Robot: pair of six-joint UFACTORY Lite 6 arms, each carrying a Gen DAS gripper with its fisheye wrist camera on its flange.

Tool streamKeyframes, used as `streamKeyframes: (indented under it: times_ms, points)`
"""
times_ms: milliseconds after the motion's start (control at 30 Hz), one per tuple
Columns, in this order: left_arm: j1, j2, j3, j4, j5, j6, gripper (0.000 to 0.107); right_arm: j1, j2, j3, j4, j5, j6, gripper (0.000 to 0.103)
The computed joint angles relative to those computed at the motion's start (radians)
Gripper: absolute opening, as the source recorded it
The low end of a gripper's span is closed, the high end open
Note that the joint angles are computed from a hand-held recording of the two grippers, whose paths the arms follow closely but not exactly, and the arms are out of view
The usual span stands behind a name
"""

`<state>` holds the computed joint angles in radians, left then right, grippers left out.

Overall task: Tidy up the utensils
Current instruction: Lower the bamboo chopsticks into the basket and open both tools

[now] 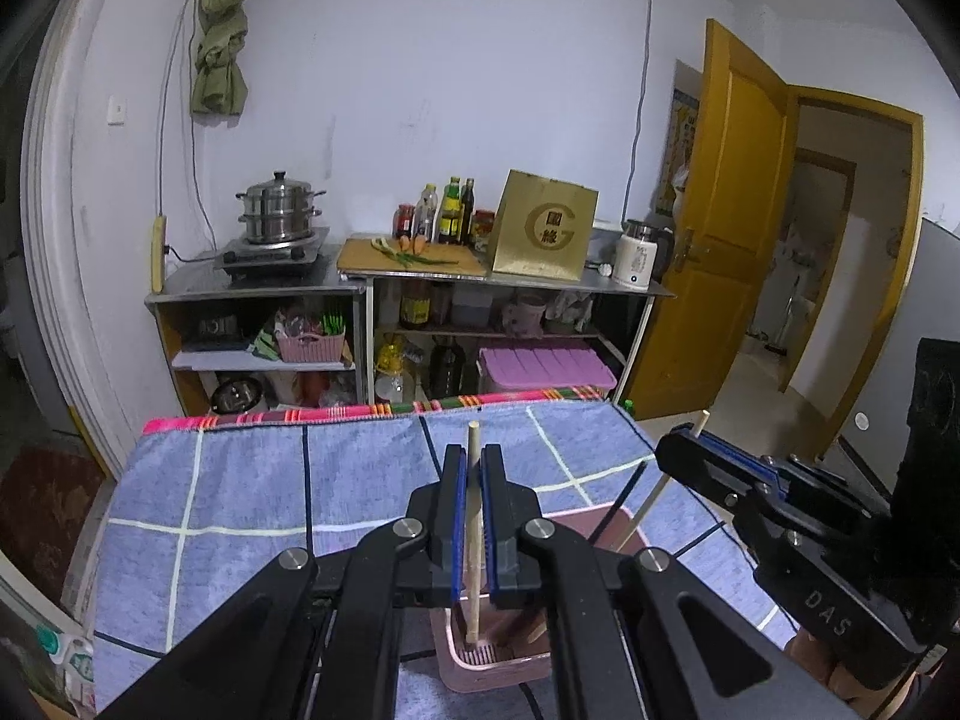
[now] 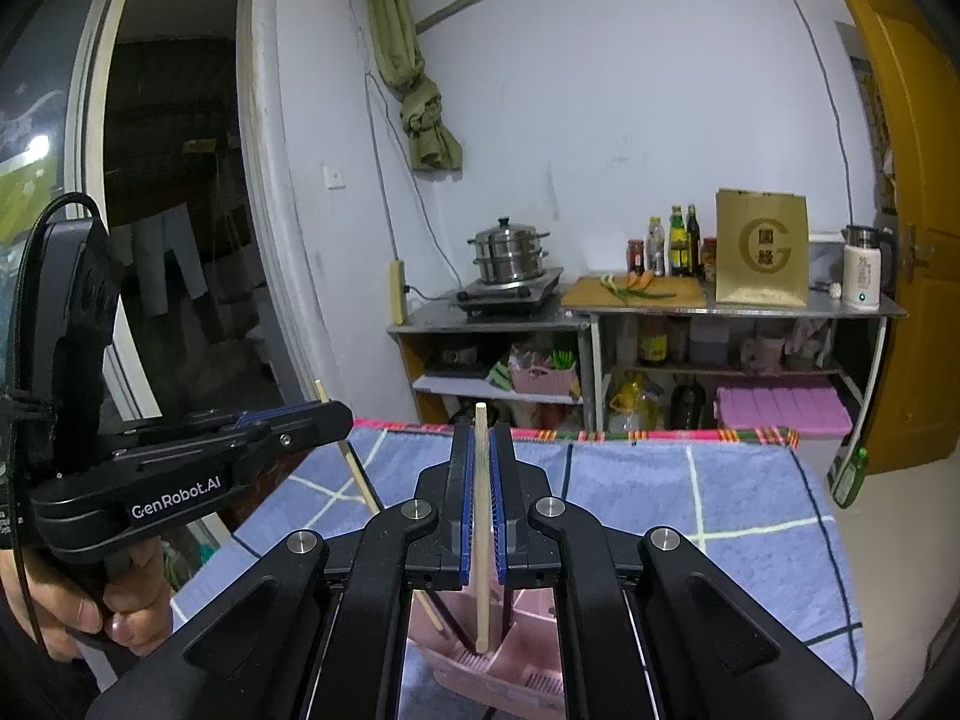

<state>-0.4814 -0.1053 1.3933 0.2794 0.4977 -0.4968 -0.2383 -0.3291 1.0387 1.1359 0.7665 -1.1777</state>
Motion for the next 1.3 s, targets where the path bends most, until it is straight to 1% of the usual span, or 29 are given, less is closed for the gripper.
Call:
streamKeyframes:
  times_ms: [267, 700, 767, 800, 833, 933, 1067, 1133, 1300]
  points:
    - [0.026, 0.013, -0.08, -0.053, -0.054, 0.048, 0.005, 0.02, 0.015, -0.062, 0.002, -0.019, -0.043, 0.005]
    - [0.004, -0.007, -0.132, -0.019, -0.054, 0.007, 0.005, 0.045, 0.023, -0.068, -0.071, -0.045, 0.015, 0.005]
    - [0.001, -0.022, -0.142, -0.005, -0.048, -0.006, 0.005, 0.037, 0.012, -0.072, -0.074, -0.034, 0.013, 0.007]
    - [0.0, -0.029, -0.146, 0.0, -0.045, -0.01, 0.005, 0.032, 0.007, -0.074, -0.072, -0.031, 0.01, 0.01]
    - [0.0, -0.038, -0.15, 0.001, -0.041, -0.012, 0.005, 0.023, 0.004, -0.075, -0.068, -0.024, 0.006, 0.013]
    - [-0.007, -0.069, -0.161, 0.021, -0.03, -0.033, 0.007, -0.01, -0.021, -0.084, -0.058, 0.014, -0.002, 0.014]
    - [-0.037, -0.136, -0.206, 0.093, -0.012, -0.105, 0.012, -0.073, -0.078, -0.11, -0.05, 0.073, -0.021, 0.016]
    - [-0.06, -0.192, -0.251, 0.13, -0.005, -0.149, 0.013, -0.115, -0.116, -0.129, -0.047, 0.113, -0.032, 0.023]
    - [-0.175, -0.339, -0.38, 0.306, 0.055, -0.341, 0.013, -0.275, -0.245, -0.206, -0.042, 0.25, -0.085, 0.024]
